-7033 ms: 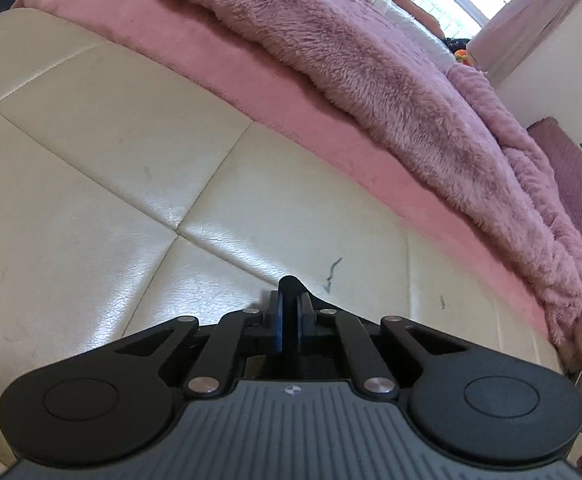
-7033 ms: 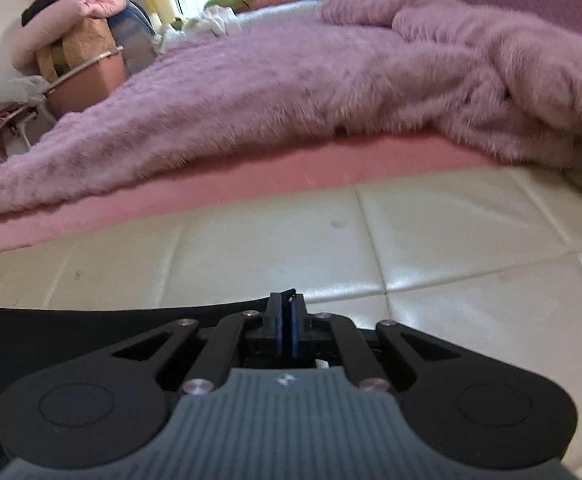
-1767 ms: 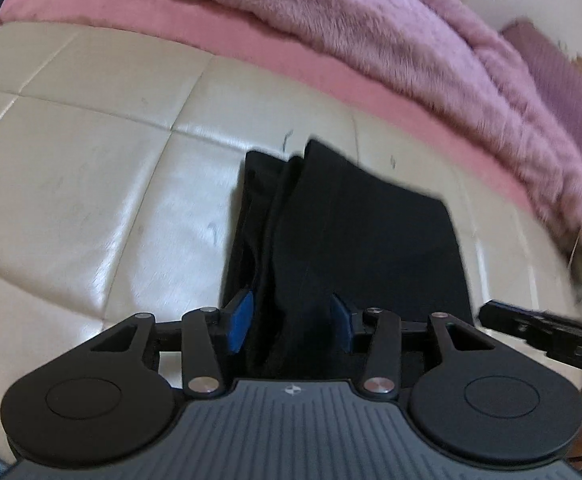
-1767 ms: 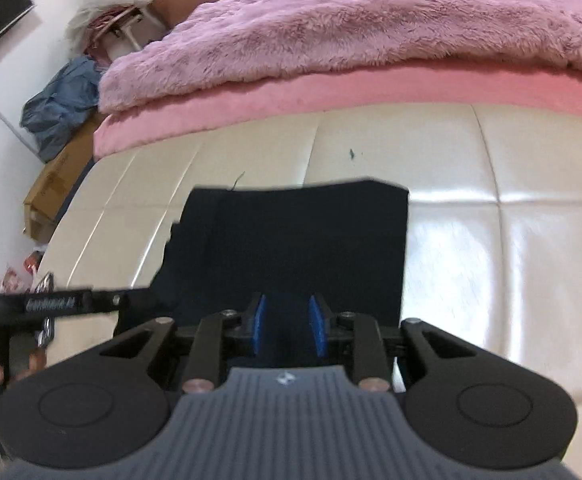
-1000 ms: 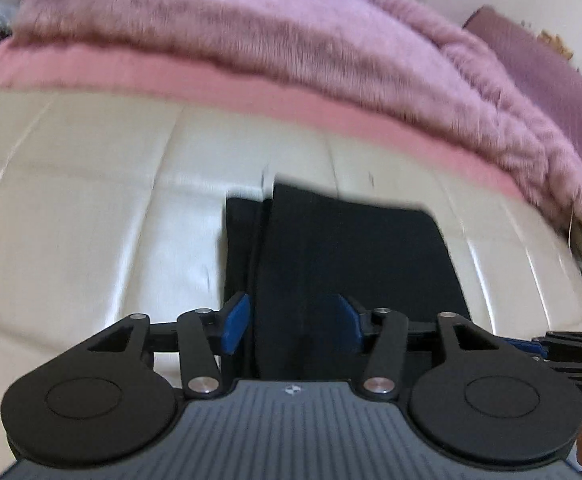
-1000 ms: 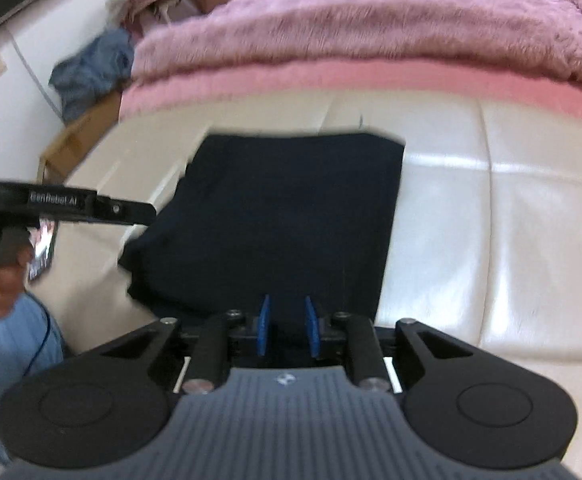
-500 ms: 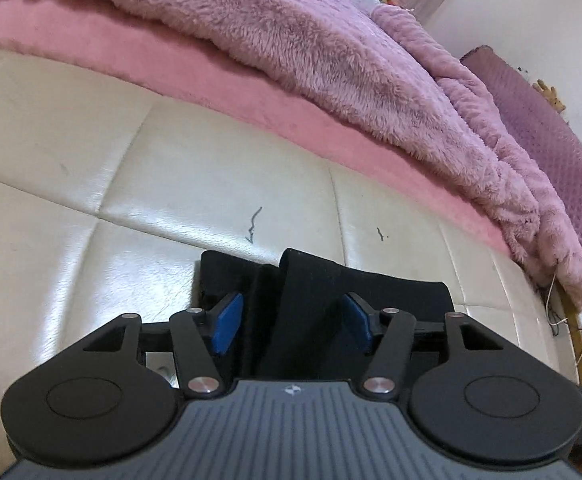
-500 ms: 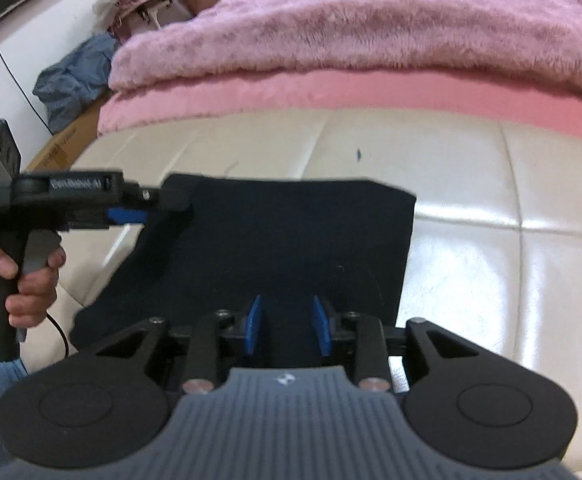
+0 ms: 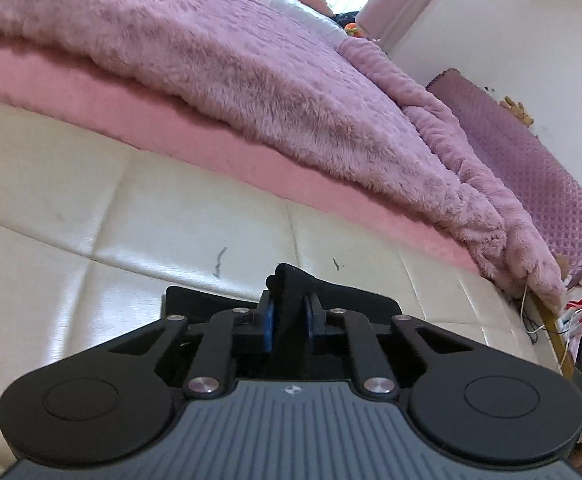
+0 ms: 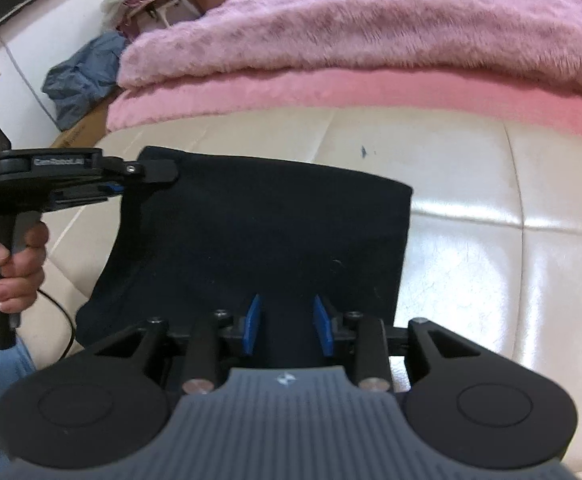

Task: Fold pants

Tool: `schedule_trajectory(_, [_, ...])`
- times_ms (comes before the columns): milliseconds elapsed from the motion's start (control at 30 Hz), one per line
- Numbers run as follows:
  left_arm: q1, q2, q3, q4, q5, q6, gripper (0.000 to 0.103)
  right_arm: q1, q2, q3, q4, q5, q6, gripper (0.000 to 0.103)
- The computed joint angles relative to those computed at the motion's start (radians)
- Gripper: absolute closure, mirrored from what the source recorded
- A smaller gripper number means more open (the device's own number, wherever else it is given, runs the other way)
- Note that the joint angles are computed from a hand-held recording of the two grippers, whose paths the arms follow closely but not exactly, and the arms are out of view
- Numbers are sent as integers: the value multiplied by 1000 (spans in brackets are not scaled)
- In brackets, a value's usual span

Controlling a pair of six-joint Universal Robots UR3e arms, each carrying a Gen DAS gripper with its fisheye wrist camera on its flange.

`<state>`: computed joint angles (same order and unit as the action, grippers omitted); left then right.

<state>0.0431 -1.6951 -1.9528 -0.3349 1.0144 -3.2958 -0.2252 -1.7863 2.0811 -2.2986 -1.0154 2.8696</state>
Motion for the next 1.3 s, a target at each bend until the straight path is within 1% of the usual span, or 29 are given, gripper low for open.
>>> schedule_trajectory(100, [13,-10,-5,-29,35,11,88,4,-18,-6,47,0,-38,76])
schedule_trajectory(200, [23,-69,-15,-22,68,12,88,36,1,14,13,-35,-36,76])
schedule_trajectory(233, [27,-76,-25,-13,74,17,87,48,7,28,-18,-46,-30,77])
schedule_trajectory(300, [31,-96,-58,48,78,30,86,66,12,42,-49,-67,-19,77])
schedule_trajectory(367, [46,-97,-101,101,62,22,80,96,18,55,-88,-103,-36,77])
schedule_trajectory(433, [54,-80,-101,72,57,15,77,119,19,72,-128,-132,-50,77])
schedule_trajectory(467, [52,-67,-85,31,64,15,72,128,22,67,-129,-141,-43,77])
schedule_trajectory(533, [26,-26,-44,-45,114,11,64,135,23,34,-91,-154,-39,77])
schedule_trajectory(600, [-5,29,-31,-77,191,-1,53,118,3,15,-56,-130,-43,75])
schedule_trajectory(633, [-15,62,-36,-86,216,-6,44,95,-20,23,-49,-99,-47,73])
schedule_trajectory(667, [-23,92,-40,-105,232,-8,40,79,-38,32,-55,-82,-39,70])
schedule_trajectory(700, [-38,124,-39,-143,260,-12,39,68,-55,41,-69,-77,-25,70])
schedule_trajectory(733, [-56,136,-31,-178,299,-32,38,65,-61,44,-80,-81,-18,70])
schedule_trajectory(767, [-68,152,-34,-204,327,-59,34,69,-58,43,-94,-100,-11,69])
schedule_trajectory(800, [-61,175,-66,-200,316,-77,32,70,-51,44,-109,-118,-2,67])
schedule_trajectory(833, [-38,197,-113,-172,275,-90,27,60,-45,45,-113,-118,10,61])
schedule_trajectory(867, [-10,221,-164,-146,233,-111,24,35,-40,47,-105,-98,27,56])
schedule_trajectory(900, [20,241,-213,-126,196,-143,24,5,-36,49,-90,-66,44,54])
schedule_trajectory(1000, [101,251,-311,-73,92,-197,24,-121,-27,64,9,83,86,54])
schedule_trajectory(1067, [132,245,-351,-33,52,-210,24,-182,-17,85,44,153,96,54])
schedule_trajectory(1133, [130,218,-355,-2,53,-215,24,-214,0,99,53,190,99,54])
schedule_trajectory(1300, [155,172,-389,75,-10,-207,28,-244,55,124,45,230,111,54])
